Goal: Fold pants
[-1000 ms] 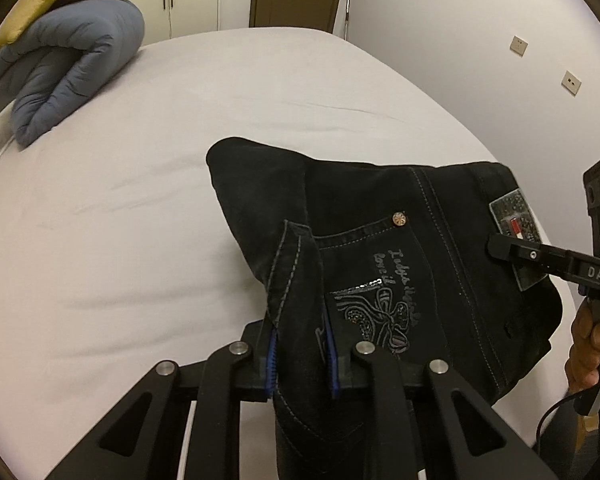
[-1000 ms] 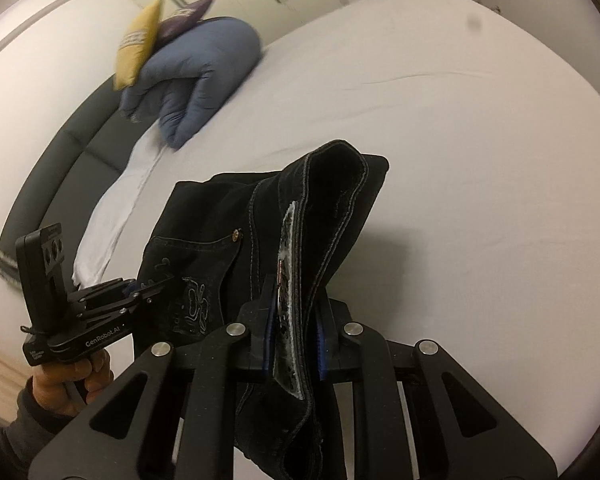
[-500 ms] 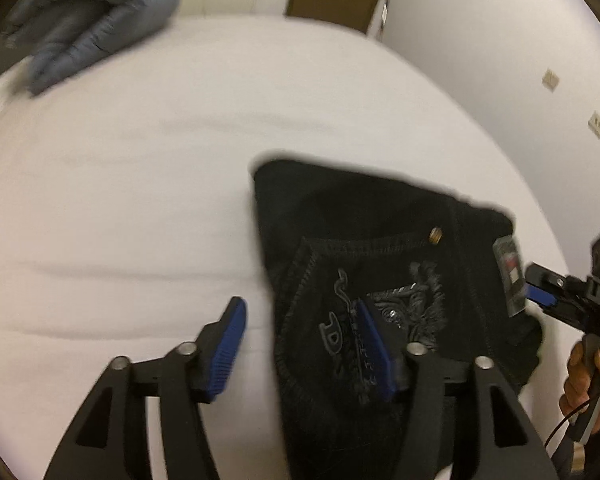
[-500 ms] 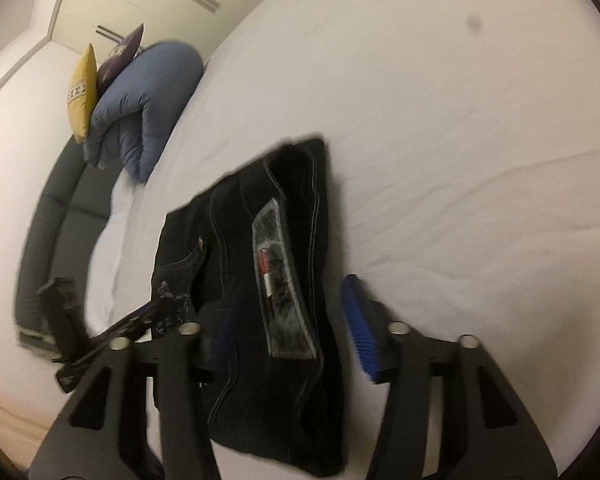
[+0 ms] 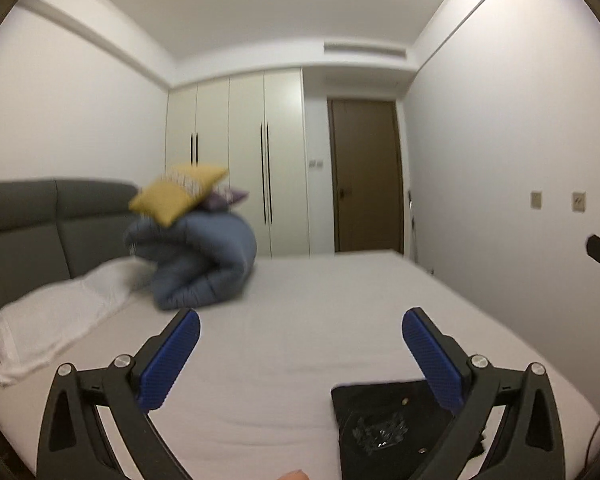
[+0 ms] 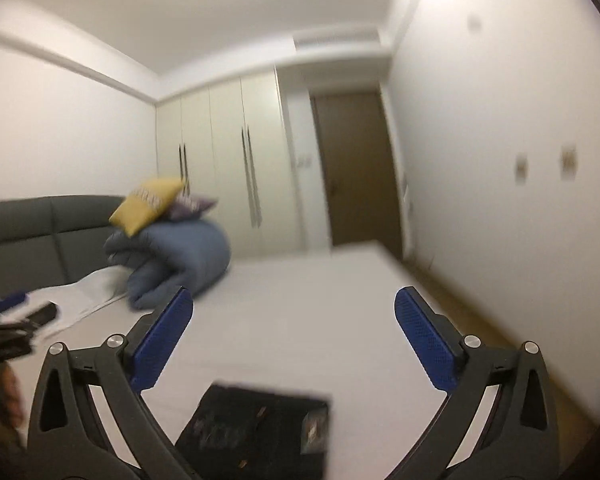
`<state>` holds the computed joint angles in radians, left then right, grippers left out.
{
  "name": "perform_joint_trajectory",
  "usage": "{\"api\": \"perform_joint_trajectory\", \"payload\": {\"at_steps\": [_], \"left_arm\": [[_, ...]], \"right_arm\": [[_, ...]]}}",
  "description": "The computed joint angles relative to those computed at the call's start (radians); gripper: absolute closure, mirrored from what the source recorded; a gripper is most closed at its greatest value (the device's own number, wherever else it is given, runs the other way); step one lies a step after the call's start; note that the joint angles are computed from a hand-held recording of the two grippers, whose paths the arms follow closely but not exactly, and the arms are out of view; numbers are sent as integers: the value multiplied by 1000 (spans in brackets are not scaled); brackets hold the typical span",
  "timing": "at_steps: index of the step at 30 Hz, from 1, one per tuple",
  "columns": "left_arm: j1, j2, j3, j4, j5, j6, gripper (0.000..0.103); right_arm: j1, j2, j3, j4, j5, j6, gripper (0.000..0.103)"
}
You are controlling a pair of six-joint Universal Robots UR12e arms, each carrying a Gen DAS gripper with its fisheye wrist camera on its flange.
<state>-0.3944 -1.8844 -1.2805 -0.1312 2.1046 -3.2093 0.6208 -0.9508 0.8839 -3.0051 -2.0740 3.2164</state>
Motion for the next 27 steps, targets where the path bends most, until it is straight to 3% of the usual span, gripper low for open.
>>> {"api": "perform_joint_trajectory", "payload": {"at_steps": [5,6,10,12,15,20,24,27], "left_arm": [[-18,74,-54,33,-36,31,0],[-28,82,-60,41,-9,19,0],[-57,109,-39,-67,101,-20,0],[-71,117,-31,-138,152,-65,0],[-72,131,-26,-274,127,-129,0],[-74,139,-35,-392,69,-187,0],[-73,130,-33,-499,22,-246,0],[-61,132,-33,-590,-65,-317,0]], "right_arm": [[51,2,-79,-7,-130,-114,0],[61,1,-92,-14,-153,-147,0],[92,11,-147,-17,-170,-205,0],[97,-4,-152,44,-165,-150,0],[121,-28,-144,96,-156,-56,0],[144,-75,-100,221,-161,65,0],[158,-88,-100,427,-159,145,0],[154,-93,-91,580,-147,255,0]]}}
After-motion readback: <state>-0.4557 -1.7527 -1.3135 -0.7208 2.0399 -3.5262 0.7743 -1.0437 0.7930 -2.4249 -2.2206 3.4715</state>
